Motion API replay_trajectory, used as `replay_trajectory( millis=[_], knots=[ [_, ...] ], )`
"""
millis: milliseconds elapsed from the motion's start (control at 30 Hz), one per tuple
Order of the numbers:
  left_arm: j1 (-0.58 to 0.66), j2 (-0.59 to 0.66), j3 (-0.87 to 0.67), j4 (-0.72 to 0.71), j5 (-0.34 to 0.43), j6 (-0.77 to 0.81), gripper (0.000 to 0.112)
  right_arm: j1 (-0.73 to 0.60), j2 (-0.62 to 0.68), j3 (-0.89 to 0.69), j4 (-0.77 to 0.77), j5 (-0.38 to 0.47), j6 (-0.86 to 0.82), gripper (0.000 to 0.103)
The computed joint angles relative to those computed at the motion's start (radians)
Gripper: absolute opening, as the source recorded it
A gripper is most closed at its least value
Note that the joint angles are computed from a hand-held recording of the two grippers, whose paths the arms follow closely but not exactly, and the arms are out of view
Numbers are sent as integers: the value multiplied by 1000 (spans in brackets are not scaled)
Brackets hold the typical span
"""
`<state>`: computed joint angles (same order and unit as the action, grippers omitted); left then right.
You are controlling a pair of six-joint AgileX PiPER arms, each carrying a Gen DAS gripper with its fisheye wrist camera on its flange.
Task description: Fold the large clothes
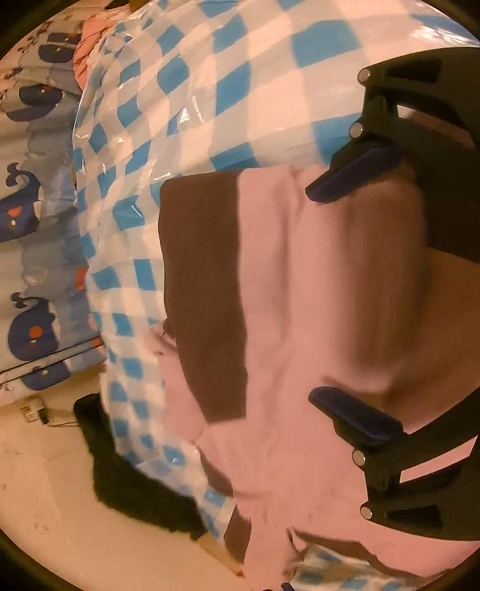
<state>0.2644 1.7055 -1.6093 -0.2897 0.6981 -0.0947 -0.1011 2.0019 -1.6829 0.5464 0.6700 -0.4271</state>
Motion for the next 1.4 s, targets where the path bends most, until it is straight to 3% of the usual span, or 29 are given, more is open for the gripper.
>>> replay_trajectory(
  millis=[167, 300, 533, 633, 1067, 1100, 1133, 1167, 1200, 1300, 1400],
  knots=[
    [414, 7, -18, -327, 48, 126, 96, 10, 17, 5, 45, -39, -14, 96],
    [533, 131, -137, -480, 131, 172, 96, 3, 2, 52, 115, -79, -84, 96],
    [543, 290, -342, -559, 212, 123, 96, -14, -8, 90, 212, -91, -169, 96],
    [508, 274, -332, -574, 193, 141, 96, -18, -8, 92, 224, -89, -180, 96],
    [416, 426, -580, -375, 291, -131, 96, -22, -10, 100, 246, -89, -200, 96],
    [409, 434, -597, -356, 296, -148, 92, -22, -10, 100, 246, -89, -200, 96],
    [396, 442, -617, -329, 294, -167, 82, -23, -11, 101, 249, -89, -201, 96],
    [388, 457, -648, -305, 314, -185, 55, -23, -11, 101, 250, -89, -202, 96],
    [390, 469, -666, -320, 329, -174, 40, -23, -11, 102, 250, -90, -203, 96],
    [381, 431, -596, -344, 265, -111, 24, -22, -12, 104, 251, -91, -203, 96],
    [369, 367, -505, -371, 191, -47, 23, -23, -12, 104, 250, -91, -203, 96]
  ],
)
